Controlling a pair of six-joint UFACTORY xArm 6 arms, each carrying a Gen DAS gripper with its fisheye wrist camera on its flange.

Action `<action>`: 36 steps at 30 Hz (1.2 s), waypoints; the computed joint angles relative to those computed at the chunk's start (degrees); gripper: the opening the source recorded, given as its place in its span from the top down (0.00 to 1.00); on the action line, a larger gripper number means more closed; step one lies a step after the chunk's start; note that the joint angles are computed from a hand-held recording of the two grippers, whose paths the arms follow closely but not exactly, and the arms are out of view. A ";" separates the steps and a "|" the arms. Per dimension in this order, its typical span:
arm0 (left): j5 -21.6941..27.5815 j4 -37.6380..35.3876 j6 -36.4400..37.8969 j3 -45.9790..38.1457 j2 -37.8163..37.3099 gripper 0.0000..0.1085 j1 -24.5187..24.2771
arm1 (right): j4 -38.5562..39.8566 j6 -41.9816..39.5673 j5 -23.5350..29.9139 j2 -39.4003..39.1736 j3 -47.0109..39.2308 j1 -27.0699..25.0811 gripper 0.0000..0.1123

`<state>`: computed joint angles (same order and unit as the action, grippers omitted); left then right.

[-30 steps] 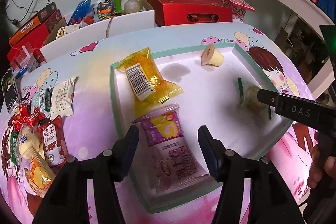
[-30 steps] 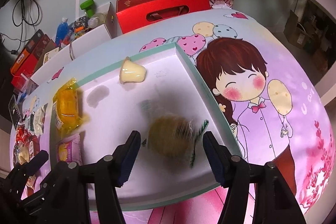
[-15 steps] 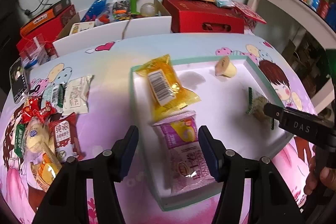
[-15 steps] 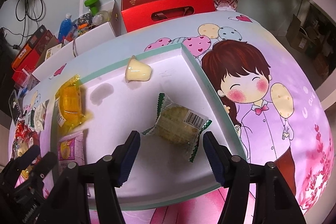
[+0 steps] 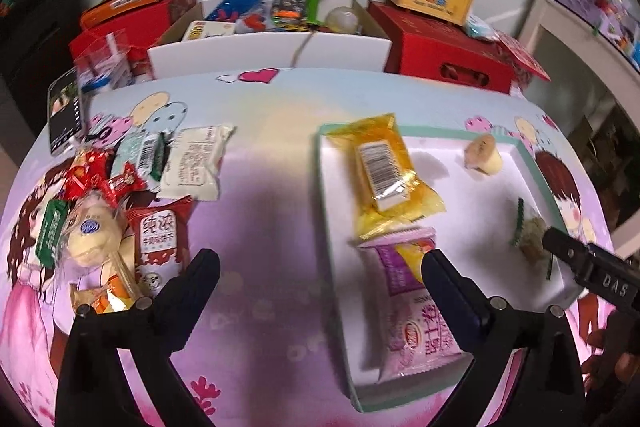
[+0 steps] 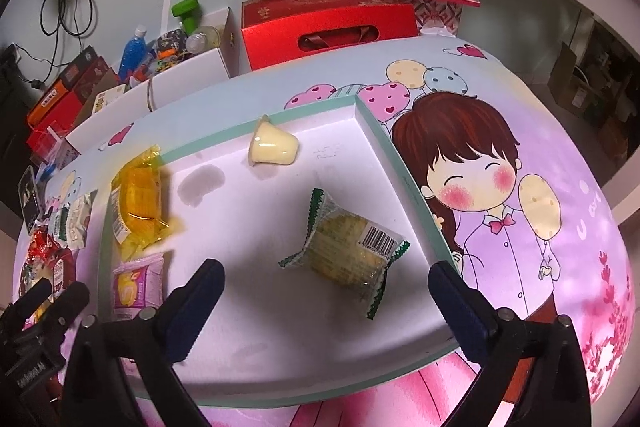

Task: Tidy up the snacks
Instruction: 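Move both open tools back from the tray to the snack pile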

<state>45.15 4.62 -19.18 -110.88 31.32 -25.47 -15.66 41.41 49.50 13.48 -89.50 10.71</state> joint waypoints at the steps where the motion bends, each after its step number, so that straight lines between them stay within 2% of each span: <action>1: -0.31 0.22 -0.52 0.32 -0.16 0.07 0.18 | 0.13 -0.08 -0.05 0.04 0.01 -0.03 0.08; 13: 1.59 0.69 0.67 -0.62 0.41 0.07 0.37 | -0.35 0.56 -0.05 0.12 0.01 0.01 0.08; 23: 2.66 0.13 1.97 -0.04 -1.05 0.07 1.14 | -4.24 2.10 -1.38 0.21 -1.71 1.86 0.08; 28: 1.99 0.28 0.78 2.90 -3.21 0.07 2.63 | -6.83 1.66 -2.76 1.53 -3.75 3.92 0.08; 32: 1.79 1.76 -1.09 5.73 -5.29 0.07 4.17 | -4.12 -1.16 -5.03 3.54 -5.82 5.66 0.08; 36: 1.49 2.59 -2.74 9.62 -8.06 0.07 6.18 | -2.63 -4.80 -4.51 6.52 -9.38 8.23 0.08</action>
<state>46.65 7.21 -21.92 -101.26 23.26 -19.30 -18.29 36.61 44.99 20.00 -98.88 18.94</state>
